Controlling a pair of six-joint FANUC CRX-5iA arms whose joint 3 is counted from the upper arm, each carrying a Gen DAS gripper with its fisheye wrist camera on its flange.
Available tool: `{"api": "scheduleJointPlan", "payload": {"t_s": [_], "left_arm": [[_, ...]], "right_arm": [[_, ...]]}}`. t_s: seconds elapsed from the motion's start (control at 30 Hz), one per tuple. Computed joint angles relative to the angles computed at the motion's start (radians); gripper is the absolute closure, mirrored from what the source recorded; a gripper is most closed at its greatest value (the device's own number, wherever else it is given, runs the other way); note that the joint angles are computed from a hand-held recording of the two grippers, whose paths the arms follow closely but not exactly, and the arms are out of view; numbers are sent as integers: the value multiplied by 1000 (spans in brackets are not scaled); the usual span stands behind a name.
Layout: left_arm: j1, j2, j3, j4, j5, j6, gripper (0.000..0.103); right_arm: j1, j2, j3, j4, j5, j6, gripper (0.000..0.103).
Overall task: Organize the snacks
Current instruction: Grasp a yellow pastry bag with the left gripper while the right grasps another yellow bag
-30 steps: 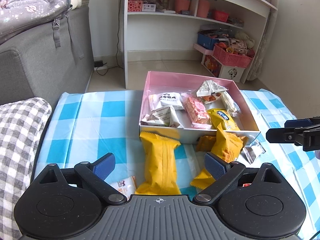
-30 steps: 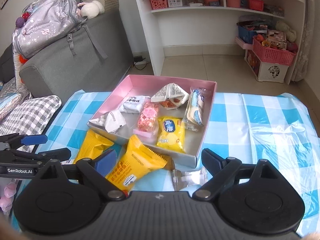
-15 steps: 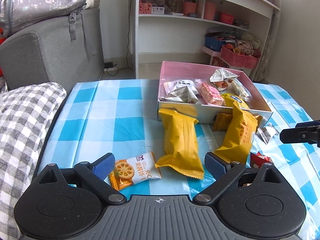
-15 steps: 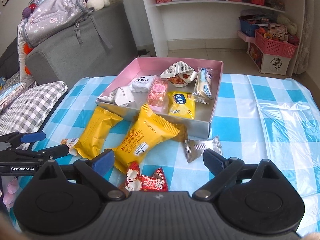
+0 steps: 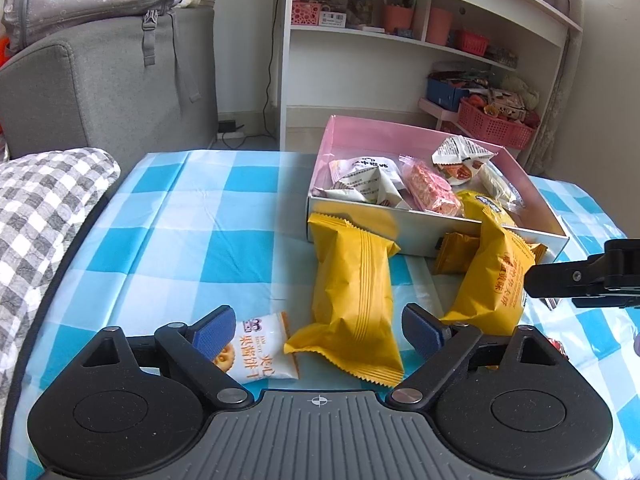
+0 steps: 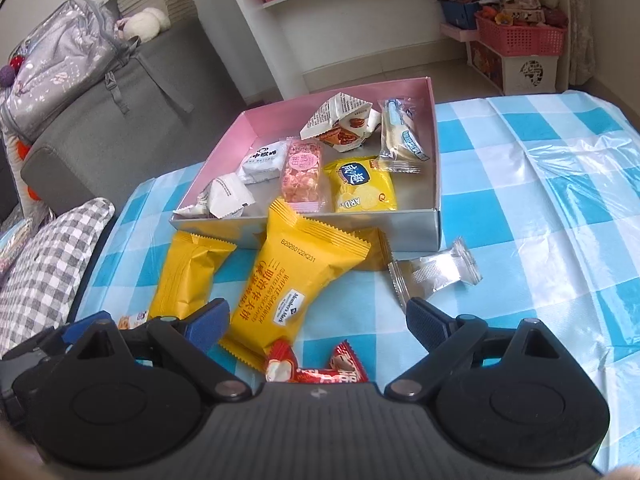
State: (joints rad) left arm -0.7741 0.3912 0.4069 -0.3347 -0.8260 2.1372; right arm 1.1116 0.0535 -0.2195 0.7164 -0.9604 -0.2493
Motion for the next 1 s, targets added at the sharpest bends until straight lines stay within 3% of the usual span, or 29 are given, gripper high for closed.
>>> {"api": "scheduleJointPlan", "payload": {"t_s": [0.2, 0.4, 1.0], "left_arm": [[11, 44, 32, 47, -4, -8, 39], [11, 75, 64, 72, -6, -6, 54], [1, 109, 124, 72, -54, 4, 61]], "right_arm": [[-22, 29, 3, 3, 51, -87, 17], [-31, 58, 25, -15, 61, -100, 27], [-34, 65, 34, -15, 80, -89, 58]]}}
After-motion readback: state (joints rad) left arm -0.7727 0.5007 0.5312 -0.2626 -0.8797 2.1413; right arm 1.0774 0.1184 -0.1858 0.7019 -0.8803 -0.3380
